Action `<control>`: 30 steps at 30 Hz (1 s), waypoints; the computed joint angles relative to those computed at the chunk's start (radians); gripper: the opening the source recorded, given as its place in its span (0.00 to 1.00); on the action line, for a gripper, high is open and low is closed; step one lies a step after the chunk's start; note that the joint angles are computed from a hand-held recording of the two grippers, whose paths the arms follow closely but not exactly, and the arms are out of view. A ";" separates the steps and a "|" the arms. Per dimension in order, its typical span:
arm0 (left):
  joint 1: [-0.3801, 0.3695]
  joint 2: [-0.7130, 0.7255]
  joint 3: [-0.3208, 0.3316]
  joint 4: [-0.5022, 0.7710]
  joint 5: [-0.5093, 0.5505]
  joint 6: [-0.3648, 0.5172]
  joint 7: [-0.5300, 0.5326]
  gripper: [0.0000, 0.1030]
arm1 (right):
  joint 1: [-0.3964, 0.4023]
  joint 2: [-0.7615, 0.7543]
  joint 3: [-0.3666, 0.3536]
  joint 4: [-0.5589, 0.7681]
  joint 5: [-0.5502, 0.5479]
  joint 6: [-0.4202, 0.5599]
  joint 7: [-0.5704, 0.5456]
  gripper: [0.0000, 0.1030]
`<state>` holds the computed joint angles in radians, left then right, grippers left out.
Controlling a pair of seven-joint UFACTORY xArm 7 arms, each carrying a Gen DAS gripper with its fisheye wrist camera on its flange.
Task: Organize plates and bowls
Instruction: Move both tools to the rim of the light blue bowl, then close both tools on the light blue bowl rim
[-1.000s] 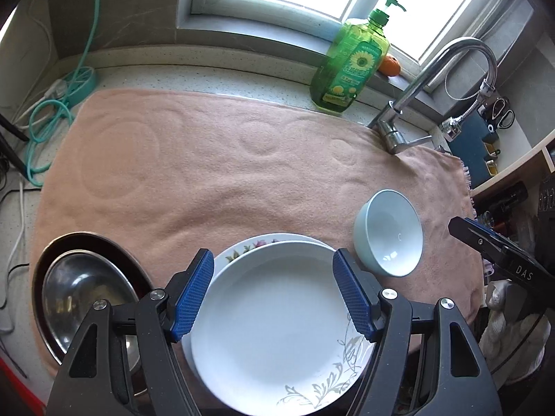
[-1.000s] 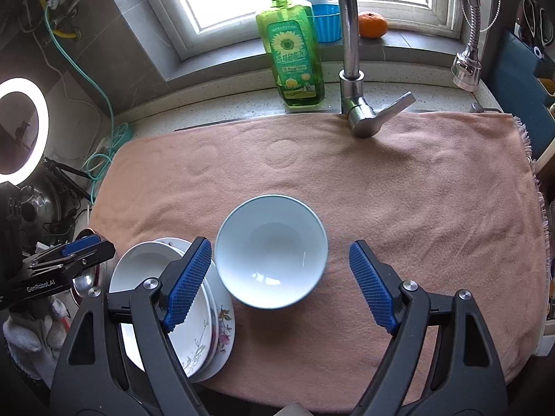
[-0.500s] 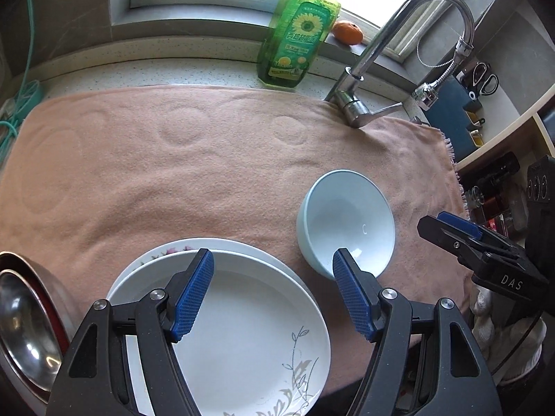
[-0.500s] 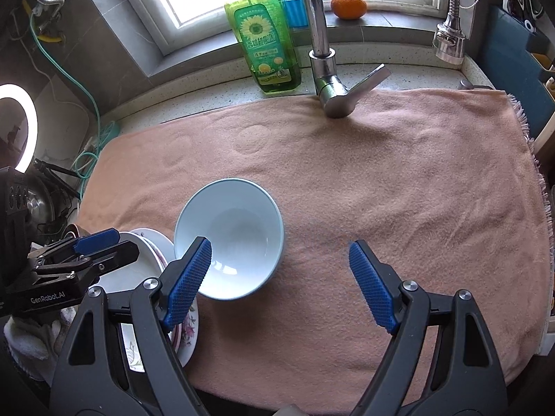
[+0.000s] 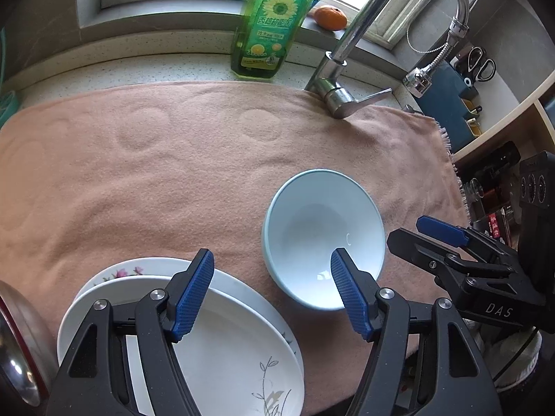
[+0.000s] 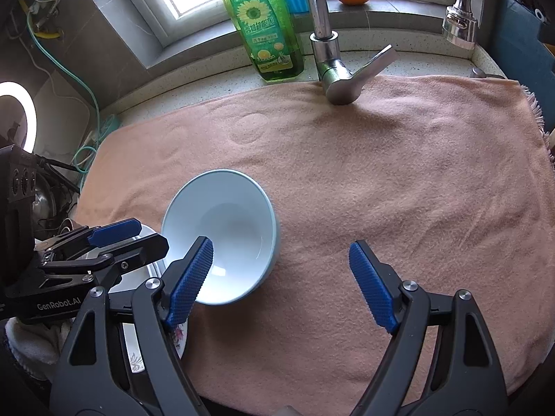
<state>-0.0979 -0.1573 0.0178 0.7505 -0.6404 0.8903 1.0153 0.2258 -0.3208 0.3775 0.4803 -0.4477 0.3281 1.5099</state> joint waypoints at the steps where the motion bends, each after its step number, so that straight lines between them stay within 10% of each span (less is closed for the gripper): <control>1: -0.001 0.005 -0.001 0.002 -0.001 0.001 -0.002 0.64 | 0.003 0.006 -0.007 -0.003 0.005 -0.012 -0.006 0.79; 11: 0.000 0.040 -0.014 0.015 0.013 0.010 -0.014 0.30 | 0.004 0.071 -0.032 -0.021 0.049 -0.129 -0.050 0.51; 30: 0.004 0.063 -0.026 0.023 -0.002 -0.006 -0.018 0.12 | -0.005 0.125 -0.045 -0.022 0.129 -0.200 -0.125 0.13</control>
